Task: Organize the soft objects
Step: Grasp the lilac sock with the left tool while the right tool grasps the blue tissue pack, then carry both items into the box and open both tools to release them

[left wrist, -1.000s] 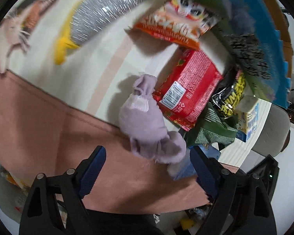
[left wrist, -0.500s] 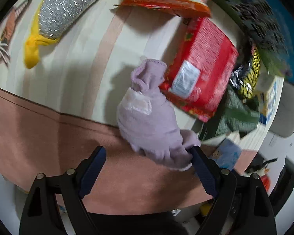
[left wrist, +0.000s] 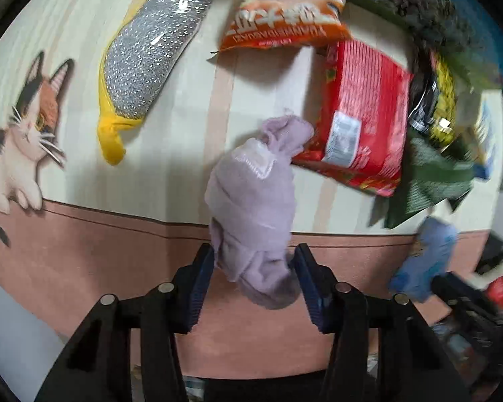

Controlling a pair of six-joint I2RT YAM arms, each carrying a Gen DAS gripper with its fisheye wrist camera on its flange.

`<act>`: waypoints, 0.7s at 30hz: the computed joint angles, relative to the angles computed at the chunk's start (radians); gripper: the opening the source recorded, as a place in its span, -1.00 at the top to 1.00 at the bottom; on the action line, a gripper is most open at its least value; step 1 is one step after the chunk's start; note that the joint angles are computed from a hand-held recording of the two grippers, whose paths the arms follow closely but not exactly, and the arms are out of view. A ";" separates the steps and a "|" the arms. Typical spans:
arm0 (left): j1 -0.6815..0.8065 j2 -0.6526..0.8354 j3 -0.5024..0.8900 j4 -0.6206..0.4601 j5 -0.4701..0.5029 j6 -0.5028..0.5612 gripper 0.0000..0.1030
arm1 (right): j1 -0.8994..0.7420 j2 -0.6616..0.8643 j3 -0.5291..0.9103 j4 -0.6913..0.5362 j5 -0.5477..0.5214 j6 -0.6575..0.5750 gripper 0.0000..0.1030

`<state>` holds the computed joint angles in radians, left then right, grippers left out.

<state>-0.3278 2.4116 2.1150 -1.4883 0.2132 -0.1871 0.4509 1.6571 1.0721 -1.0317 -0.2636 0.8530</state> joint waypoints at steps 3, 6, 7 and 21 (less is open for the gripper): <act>0.010 0.003 -0.027 0.048 0.094 -0.059 -0.12 | -0.032 0.027 0.007 0.010 -0.007 -0.031 -0.23; -0.030 0.006 -0.073 0.112 0.066 -0.096 -0.12 | -0.021 0.119 0.034 0.081 -0.002 -0.019 -0.23; -0.051 0.010 -0.093 0.134 0.043 -0.101 -0.11 | -0.010 0.132 0.031 0.097 0.005 -0.007 -0.23; -0.267 -0.310 -0.551 0.424 -0.029 -0.170 0.47 | 0.207 -0.053 -0.038 0.037 0.055 0.138 0.33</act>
<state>-0.5948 2.1016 1.5644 -1.0644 0.1846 -0.3572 0.6579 1.6043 1.0345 -0.9949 -0.2090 0.9907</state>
